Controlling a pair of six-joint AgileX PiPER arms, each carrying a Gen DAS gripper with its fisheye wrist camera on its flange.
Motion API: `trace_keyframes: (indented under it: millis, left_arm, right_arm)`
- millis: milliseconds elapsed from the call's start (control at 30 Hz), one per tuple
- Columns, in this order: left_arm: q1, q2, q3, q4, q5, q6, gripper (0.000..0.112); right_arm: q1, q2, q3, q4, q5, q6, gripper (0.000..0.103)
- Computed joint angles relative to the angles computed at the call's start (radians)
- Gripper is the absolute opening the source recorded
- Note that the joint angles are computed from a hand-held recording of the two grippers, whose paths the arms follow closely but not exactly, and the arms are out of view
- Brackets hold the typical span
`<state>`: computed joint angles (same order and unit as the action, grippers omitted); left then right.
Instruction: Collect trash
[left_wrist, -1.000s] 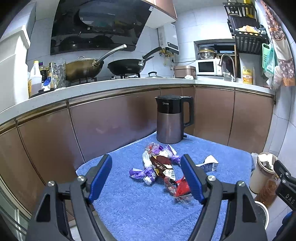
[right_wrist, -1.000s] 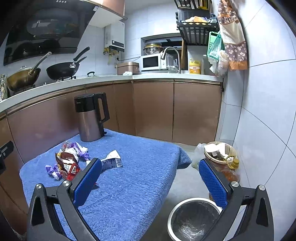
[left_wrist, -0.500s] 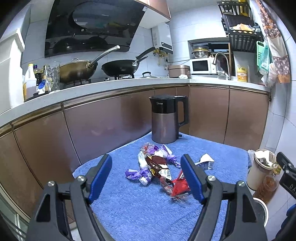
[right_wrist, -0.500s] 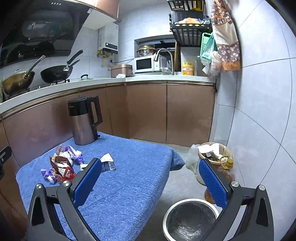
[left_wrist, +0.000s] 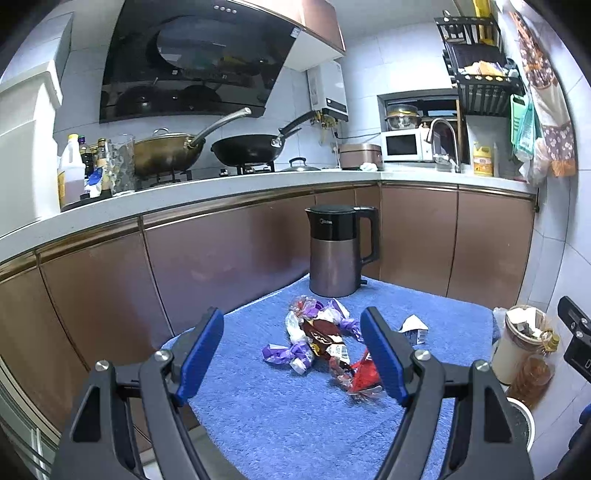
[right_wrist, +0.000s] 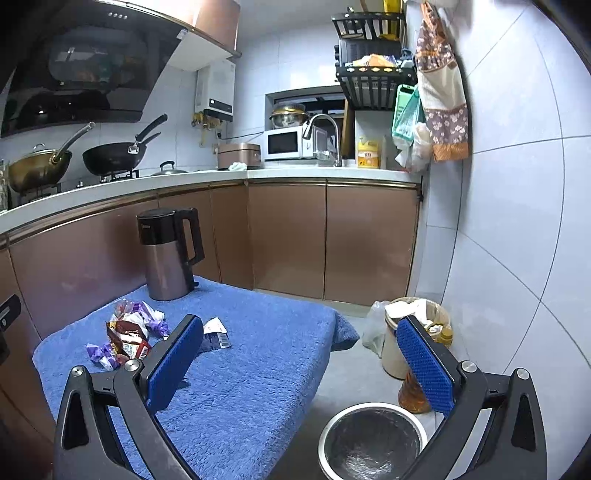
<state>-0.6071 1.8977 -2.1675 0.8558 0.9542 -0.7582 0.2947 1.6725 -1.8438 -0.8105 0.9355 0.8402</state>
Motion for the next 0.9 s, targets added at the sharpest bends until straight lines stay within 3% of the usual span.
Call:
trace_keyframes:
  millis: [400,533,700,900]
  left_arm:
    - [0.049,-0.146,0.2,0.061,-0.074,-0.115,0.075]
    - [0.085,-0.148,0.2,0.029,-0.084,-0.116,0.075]
    - [0.164,-0.096,0.133,-0.113,-0.078,-0.017,0.075]
    - [0.255,-0.003,0.07,-0.298,-0.083,0.147,0.075]
  right_arm:
    - [0.104,-0.035,-0.019,-0.115,0.076,0.041,0.103]
    - [0.101,-0.049,0.001,-0.121,0.052,0.057,0.103]
    - [0.045,-0.044,0.009,-0.07,0.015,0.032,0.103]
    - [-0.046,0.016,-0.024,0.108,-0.016,-0.137,0.103]
